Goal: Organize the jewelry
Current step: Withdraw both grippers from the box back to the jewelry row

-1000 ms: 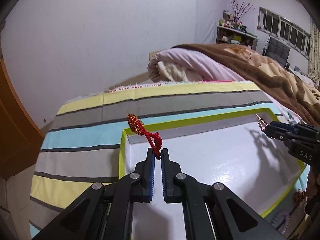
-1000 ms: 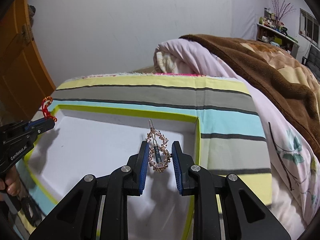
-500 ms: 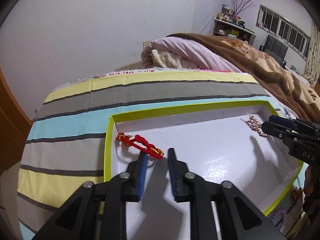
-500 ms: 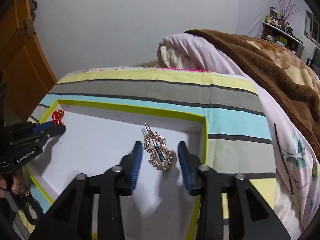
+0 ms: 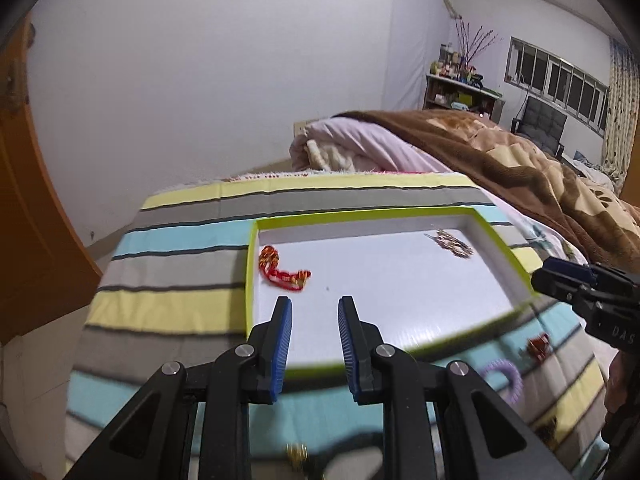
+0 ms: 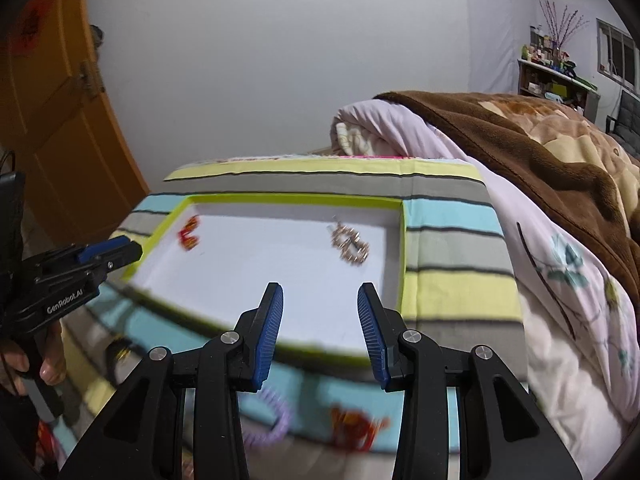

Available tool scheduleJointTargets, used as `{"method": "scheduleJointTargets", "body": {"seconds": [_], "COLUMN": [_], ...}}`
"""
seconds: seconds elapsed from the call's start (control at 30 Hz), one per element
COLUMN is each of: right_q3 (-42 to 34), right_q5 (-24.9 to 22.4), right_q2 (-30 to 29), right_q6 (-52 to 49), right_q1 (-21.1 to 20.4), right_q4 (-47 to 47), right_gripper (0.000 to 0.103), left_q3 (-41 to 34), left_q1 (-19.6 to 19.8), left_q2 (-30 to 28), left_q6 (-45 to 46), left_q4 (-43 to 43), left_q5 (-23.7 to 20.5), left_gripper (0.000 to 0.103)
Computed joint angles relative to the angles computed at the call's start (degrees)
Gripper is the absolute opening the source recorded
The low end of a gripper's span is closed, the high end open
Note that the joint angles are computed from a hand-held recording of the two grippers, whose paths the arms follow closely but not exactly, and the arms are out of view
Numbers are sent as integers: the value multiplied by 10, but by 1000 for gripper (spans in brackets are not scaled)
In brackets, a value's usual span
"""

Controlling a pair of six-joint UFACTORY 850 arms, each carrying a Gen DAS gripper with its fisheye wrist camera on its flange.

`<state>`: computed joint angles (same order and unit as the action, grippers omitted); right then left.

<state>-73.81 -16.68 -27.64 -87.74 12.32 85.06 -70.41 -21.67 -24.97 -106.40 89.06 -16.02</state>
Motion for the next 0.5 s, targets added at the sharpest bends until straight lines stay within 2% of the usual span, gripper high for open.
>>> {"method": "scheduleJointTargets", "body": {"seconds": [0.13,0.2,0.5], "right_q3": [75,104,221], "right_q5": [-4,-3,-20], "right_q2": [58,80,167], "right_q6": [-109,-150,-248], "right_q1": [3,5,4], "right_q4": [98,135,228], "right_gripper": [40,40,40], "left_q3": [67,94,176], "left_q1": [-29,-42,-91], "left_q2": [56,80,146], "left_q6": [-108,-136,-177], "left_q4": [91,109,109], "left_q5": [-30,-42,-85], "left_gripper": [23,23,23]}}
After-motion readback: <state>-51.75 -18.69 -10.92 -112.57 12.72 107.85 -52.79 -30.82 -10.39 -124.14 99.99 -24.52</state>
